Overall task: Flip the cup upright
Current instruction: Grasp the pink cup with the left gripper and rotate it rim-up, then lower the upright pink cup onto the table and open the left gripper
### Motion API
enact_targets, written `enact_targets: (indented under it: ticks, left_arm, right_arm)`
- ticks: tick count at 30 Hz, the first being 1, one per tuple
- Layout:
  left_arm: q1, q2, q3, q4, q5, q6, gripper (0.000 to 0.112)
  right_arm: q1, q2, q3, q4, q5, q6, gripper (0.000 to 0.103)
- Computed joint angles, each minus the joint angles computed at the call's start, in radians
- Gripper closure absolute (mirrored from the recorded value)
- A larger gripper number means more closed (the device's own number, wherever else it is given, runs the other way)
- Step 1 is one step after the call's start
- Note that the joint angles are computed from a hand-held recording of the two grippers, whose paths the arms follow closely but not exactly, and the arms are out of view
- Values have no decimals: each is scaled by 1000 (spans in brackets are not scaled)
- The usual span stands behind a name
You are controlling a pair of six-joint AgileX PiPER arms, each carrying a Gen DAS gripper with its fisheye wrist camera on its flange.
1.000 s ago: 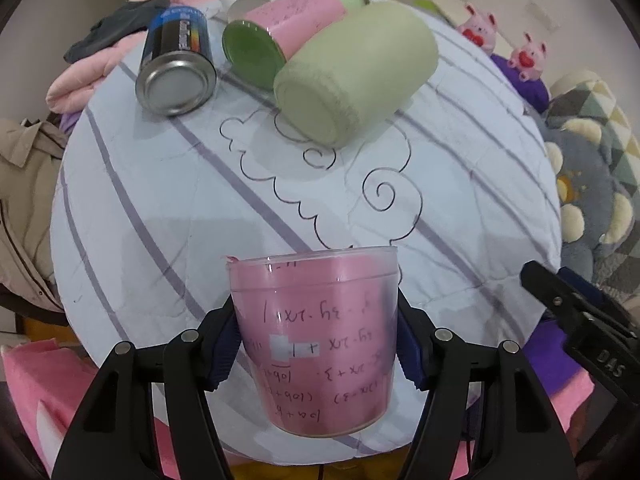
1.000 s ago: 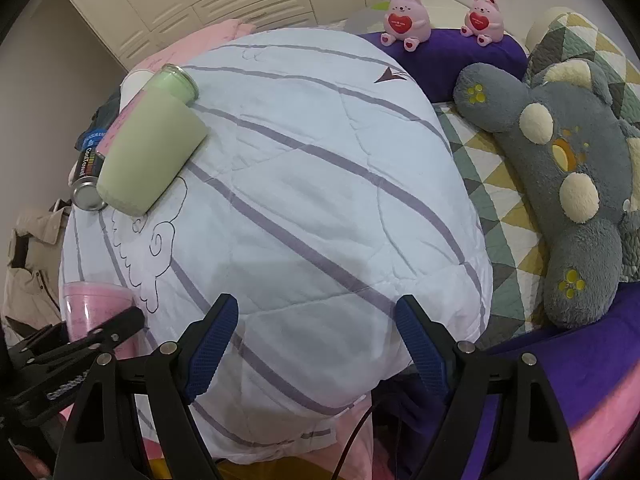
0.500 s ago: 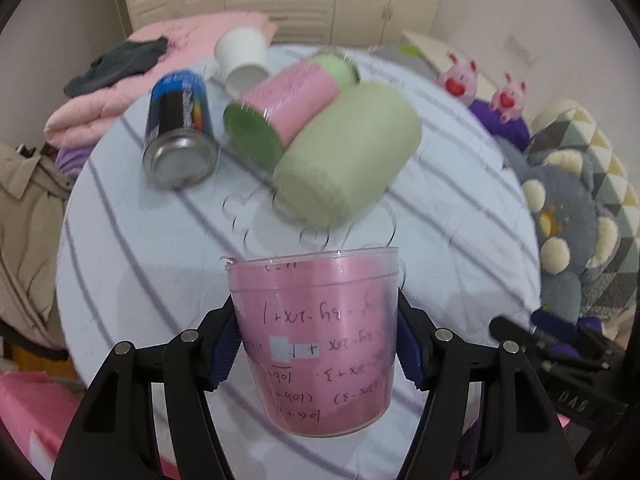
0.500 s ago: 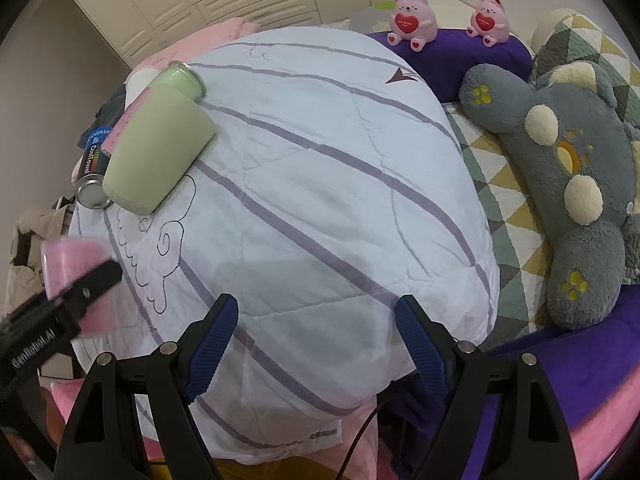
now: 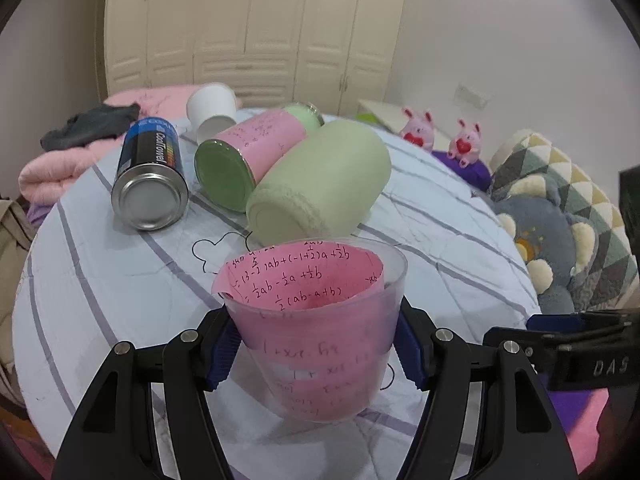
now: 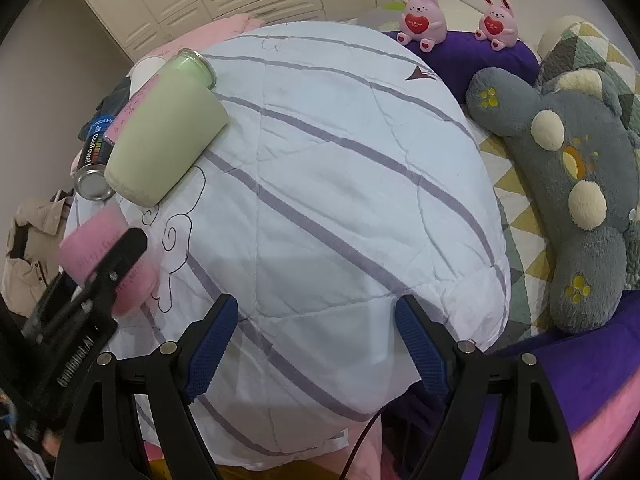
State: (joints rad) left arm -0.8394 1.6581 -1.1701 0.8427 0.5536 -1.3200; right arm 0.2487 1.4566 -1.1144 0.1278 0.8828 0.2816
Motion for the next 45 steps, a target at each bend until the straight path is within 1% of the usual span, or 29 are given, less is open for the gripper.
enact_targets:
  ticks: [1,2,3,6,7,8,10,12,26,33,40,45]
  left_arm:
    - [2,-8,16,13,-16,-14,45]
    - [7,-9,23,-6,-27,2,45]
    - [9,-2,18,-38,-22,34,45]
    - [-15,6,14,-33,29,31,44]
    - [-22,6,11,-37,41,39,37]
    - [-28,8,3,-44,53,47,27]
    - [-39,-4,12,-22,53,21,17]
    - [-57,-13,18,16,81,-21,17]
    - [-88,-41,18,4,172,-12,17]
    - [-164,-74,25,98,273,-90,17]
    - [-214,-130,56,133,317,-133,17]
    - [-260,-163,80,184,372,-179,17]
  right_arm:
    - [3,-3,3,-3,-2,4,21]
    - [7,-7,6,-7,-3,10,21]
    - [13,-11,10,-10,-4,14,21]
    - [27,-18,16,-24,-1,34,21]
    - [30,-21,18,-25,0,35,21]
    - [35,-23,18,-29,1,40,21]
    - [48,-26,18,-43,7,58,21]
    - [55,-33,21,-43,9,64,21]
    - [91,-74,32,-78,24,112,21]
    - [110,-136,47,-131,36,174,21]
    - [166,-204,75,-195,48,265,21]
    - [226,-242,93,-253,59,339,21]
